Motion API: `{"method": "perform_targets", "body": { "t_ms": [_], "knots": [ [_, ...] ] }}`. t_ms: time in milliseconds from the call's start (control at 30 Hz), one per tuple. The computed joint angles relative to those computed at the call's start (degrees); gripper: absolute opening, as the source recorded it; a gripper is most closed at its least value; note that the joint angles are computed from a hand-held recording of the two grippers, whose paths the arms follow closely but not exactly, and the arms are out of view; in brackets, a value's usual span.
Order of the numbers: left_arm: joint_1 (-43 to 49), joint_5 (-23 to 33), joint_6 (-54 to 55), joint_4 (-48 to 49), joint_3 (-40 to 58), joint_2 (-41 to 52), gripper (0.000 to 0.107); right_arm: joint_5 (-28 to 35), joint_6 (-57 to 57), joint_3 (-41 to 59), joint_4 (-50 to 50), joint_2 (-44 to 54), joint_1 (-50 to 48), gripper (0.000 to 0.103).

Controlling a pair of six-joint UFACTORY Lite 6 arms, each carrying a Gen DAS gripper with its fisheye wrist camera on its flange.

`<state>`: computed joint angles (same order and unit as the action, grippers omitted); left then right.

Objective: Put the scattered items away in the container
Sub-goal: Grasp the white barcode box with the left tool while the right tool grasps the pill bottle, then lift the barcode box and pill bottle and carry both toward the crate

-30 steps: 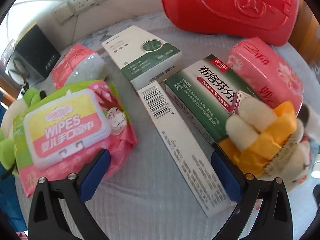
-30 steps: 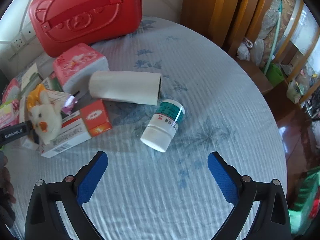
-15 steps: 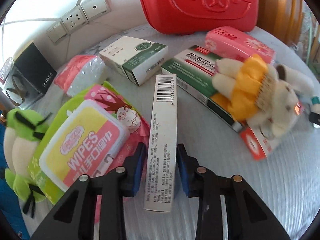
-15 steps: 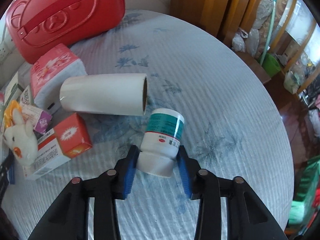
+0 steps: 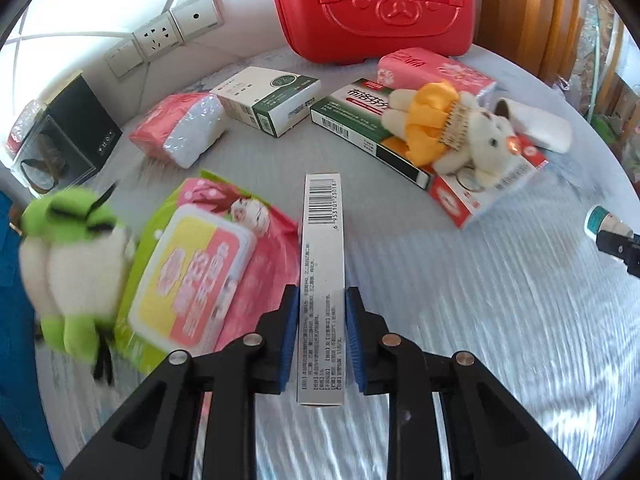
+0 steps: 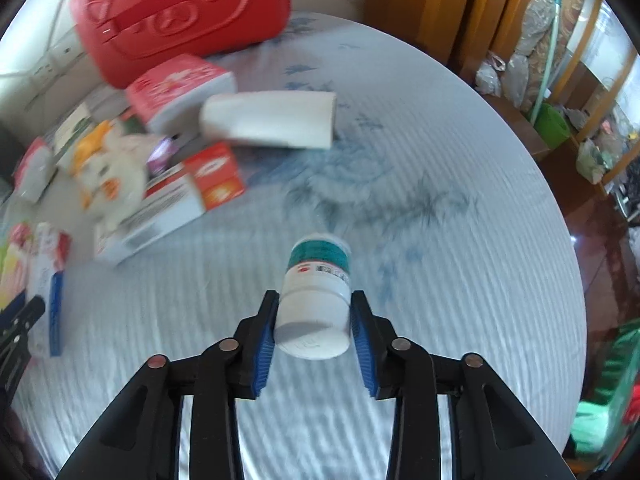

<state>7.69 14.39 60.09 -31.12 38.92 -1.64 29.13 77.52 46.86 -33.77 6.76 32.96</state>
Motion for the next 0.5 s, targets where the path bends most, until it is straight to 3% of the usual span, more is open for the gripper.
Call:
{"method": "perform_targets", "body": {
  "t_ms": [267, 500],
  "knots": [
    [7.9, 9.4, 5.1, 1.0, -3.0, -10.3, 0.023, 6.7, 2.3, -2.8, 3.9, -7.8, 11.4, 0.034],
    [16.1, 18.5, 10.2, 0.5, -1.4, -14.8, 0.023, 15.7, 5.8, 0.5, 6.1, -12.7, 20.1, 0.034]
  ]
}}
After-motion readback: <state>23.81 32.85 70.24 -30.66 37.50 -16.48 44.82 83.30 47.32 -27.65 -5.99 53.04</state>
